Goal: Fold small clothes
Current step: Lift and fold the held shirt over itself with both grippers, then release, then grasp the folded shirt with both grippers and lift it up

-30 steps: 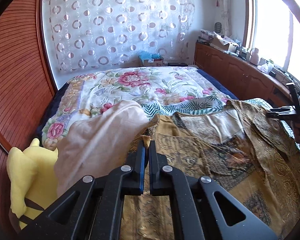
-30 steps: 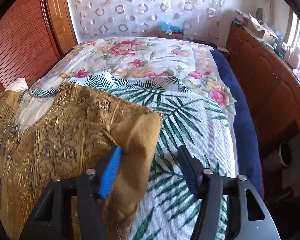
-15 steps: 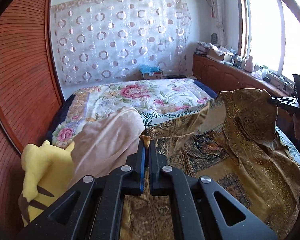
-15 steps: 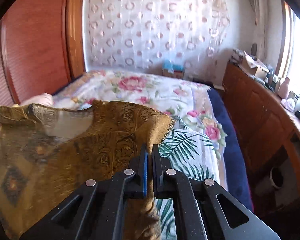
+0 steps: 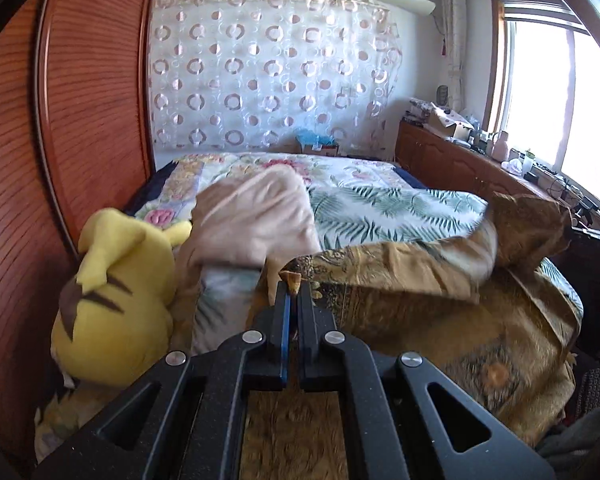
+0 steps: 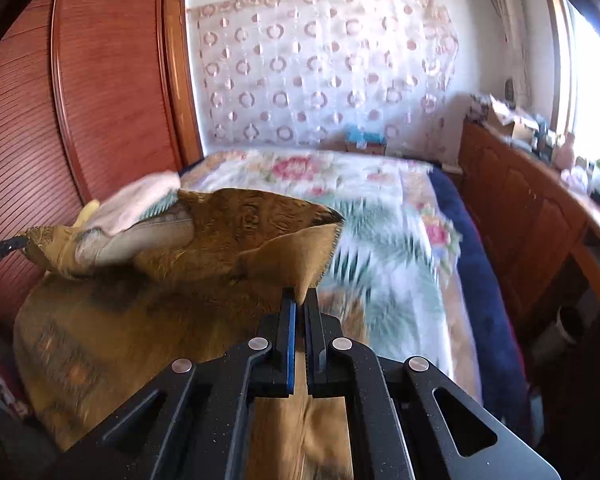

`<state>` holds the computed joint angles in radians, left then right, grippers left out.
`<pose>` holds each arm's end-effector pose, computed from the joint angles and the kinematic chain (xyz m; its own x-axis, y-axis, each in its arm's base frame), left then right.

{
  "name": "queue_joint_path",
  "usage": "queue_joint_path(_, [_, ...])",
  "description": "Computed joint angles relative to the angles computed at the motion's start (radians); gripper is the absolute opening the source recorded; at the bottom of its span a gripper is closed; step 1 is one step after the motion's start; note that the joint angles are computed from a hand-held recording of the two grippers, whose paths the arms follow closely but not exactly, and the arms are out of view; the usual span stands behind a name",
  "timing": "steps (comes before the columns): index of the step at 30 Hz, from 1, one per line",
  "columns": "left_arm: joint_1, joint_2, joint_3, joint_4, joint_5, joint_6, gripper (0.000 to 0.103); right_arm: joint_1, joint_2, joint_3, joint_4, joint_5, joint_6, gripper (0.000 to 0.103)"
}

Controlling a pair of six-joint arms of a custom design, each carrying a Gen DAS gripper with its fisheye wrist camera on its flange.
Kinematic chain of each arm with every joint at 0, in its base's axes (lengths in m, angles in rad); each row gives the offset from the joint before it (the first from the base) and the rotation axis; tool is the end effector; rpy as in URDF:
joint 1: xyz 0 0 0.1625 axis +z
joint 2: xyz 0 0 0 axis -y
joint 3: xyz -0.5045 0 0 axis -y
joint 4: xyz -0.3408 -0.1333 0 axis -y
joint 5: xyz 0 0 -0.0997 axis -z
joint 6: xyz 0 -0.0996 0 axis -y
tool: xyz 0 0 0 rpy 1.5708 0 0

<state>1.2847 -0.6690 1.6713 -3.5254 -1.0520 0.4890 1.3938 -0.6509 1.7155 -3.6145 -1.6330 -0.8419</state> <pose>-0.0244 -0.7303 0.2193 -0.7593 0.1355 -0.6365 0.5894 0.5580 -0.5842 0.0010 -0.7161 0.1974 -0.7216 -0.2587 0.6422 -0.6606 0.5347 -0.5270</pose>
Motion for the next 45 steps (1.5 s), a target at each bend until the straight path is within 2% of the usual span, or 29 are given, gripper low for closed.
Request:
queue_joint_path(3, [0.004,-0.022,0.044,-0.006,0.011,-0.023,0.003,-0.020,-0.025,0.068,-0.017,-0.034,0.000,0.003])
queue_joint_path(6, [0.002,-0.045,0.084,-0.009,0.015,-0.031,0.003,-0.023,-0.035,0.119,-0.038,-0.115,-0.039,0.003])
queue_joint_path(9, [-0.017,-0.047,0.112,-0.024,0.059,-0.008,0.003,-0.023,-0.058,0.135,0.016,-0.143,-0.016,0.003])
queue_joint_path(13, [-0.021,-0.049,0.115,-0.017,0.072,0.003,0.004,-0.006,-0.067,0.113,0.062,-0.199,-0.031,0.003])
queue_joint_path(16, [-0.022,-0.057,0.118,-0.008,0.065,0.006,0.004,0.003,-0.075,0.108,0.056,-0.217,-0.043,0.003])
queue_joint_path(18, [-0.026,-0.053,0.113,-0.029,0.063,0.028,0.004,0.004,-0.088,0.150,0.006,-0.214,-0.040,0.003])
queue_joint_path(20, [-0.027,-0.050,0.102,-0.025,0.061,0.040,0.006,0.007,-0.089,0.172,-0.051,-0.227,-0.036,0.016])
queue_joint_path(22, [-0.027,-0.046,0.074,-0.004,0.058,0.039,0.018,0.005,-0.072,0.161,-0.093,-0.252,-0.032,0.021])
queue_joint_path(23, [-0.028,-0.044,0.061,0.002,0.056,0.039,0.033,0.002,-0.070,0.161,-0.099,-0.251,-0.029,0.022])
queue_joint_path(24, [-0.025,-0.041,0.041,0.016,0.036,0.042,0.044,-0.001,-0.067,0.152,-0.102,-0.248,-0.027,0.023])
queue_joint_path(27, [-0.026,-0.017,-0.028,0.073,0.055,0.047,0.055,-0.004,-0.046,0.113,-0.121,-0.243,-0.023,0.037])
queue_joint_path(28, [-0.027,-0.008,-0.046,0.084,0.060,0.052,0.057,-0.006,-0.035,0.096,-0.113,-0.228,-0.019,0.041])
queue_joint_path(33, [-0.019,0.048,-0.171,0.181,0.081,0.074,0.058,-0.009,0.014,-0.016,-0.019,-0.169,0.008,0.044])
queue_joint_path(35, [-0.010,0.068,-0.221,0.229,0.087,0.073,0.058,-0.013,0.028,-0.051,0.027,-0.143,0.020,0.053])
queue_joint_path(37, [0.003,0.087,-0.271,0.281,0.099,0.065,0.058,-0.017,0.037,-0.104,0.126,-0.117,0.026,0.058])
queue_joint_path(43, [0.044,0.122,-0.372,0.462,0.151,-0.011,0.058,-0.028,0.087,-0.216,0.252,-0.188,0.003,0.058])
queue_joint_path(45, [0.056,0.119,-0.381,0.539,0.141,-0.060,0.058,-0.024,0.097,-0.244,0.278,-0.220,0.008,0.058])
